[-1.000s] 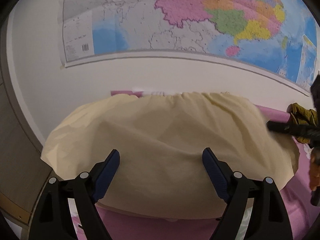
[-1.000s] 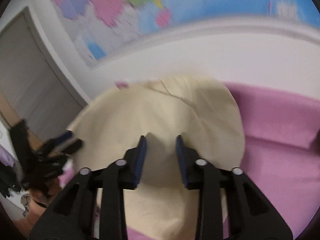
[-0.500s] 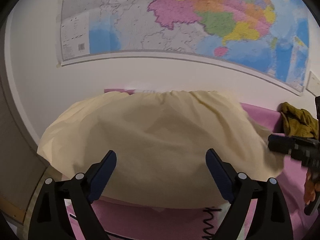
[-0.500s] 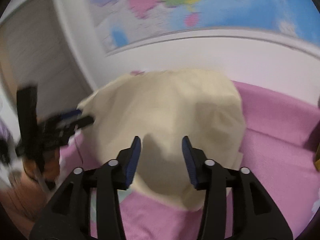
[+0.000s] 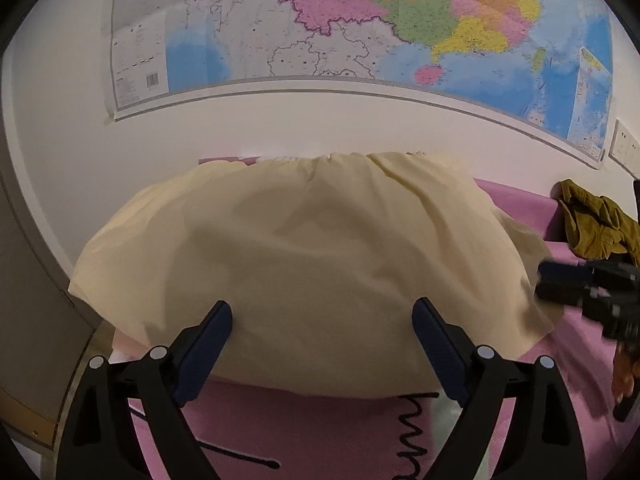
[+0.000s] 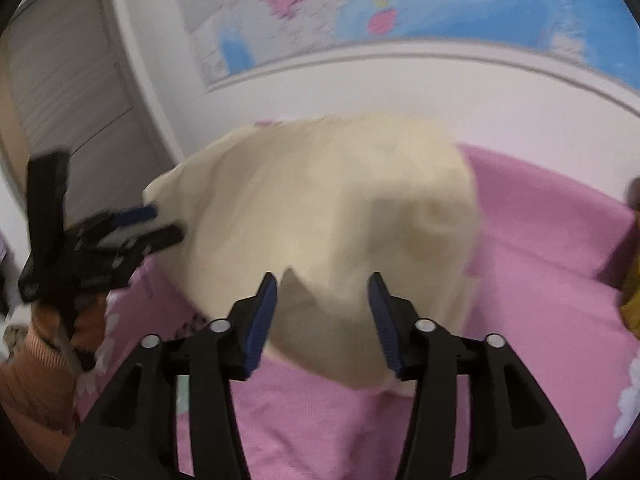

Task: Fold large clothes
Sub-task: 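Press and smooth the folded cream garment with both grippers, then open them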

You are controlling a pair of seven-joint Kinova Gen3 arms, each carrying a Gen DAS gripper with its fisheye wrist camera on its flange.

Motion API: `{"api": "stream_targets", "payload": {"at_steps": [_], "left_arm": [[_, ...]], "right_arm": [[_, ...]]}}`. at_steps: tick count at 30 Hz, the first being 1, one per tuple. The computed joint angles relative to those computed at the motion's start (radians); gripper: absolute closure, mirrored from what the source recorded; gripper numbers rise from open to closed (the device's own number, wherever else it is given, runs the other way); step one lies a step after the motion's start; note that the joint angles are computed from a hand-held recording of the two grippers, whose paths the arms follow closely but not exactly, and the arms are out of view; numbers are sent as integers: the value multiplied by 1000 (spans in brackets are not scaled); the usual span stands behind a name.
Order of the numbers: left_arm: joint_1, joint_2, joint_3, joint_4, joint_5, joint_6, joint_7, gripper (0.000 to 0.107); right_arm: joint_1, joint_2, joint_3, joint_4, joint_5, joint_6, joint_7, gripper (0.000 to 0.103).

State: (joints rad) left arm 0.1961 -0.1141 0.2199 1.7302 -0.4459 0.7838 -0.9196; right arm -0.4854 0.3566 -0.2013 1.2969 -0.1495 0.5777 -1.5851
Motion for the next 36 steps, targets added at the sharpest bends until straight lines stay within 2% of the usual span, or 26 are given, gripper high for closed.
{"api": "stream_targets", "payload": {"at_steps": [2,5,7,14,16,18,22,33,36], "left_arm": [[-1,5,4,2,-2,6,9,19],[4,16,-2,7,3,-5,6,15],[9,30,11,-1,-29,16,37,15],[38,20,13,-4,-59,45,101,14],[35,8,19,2,-49,45,110,14],[52,-5,-5,11,-4,23,78,14],[41,9,22,9,-11,33,90,14],[59,-30,65,20,-47,64,193,15],[58,-50,91,30,-55,74,231,13]], "right_arm": [[-22,18,38,-28,24,18,-60,52],[-19,64,47,-87,40,96,-88,55],[-12,75,49,-95,25,114,-90,55],[-10,3,29,29,38,6,-111,51],[11,-25,5,78,20,-30,-81,51],[29,-32,-22,92,-2,-25,-37,51],[6,-13,-4,76,5,19,-46,51],[-5,-86,-12,172,-6,-64,-64,41],[-8,-110,-15,198,-6,-85,-64,33]]}}
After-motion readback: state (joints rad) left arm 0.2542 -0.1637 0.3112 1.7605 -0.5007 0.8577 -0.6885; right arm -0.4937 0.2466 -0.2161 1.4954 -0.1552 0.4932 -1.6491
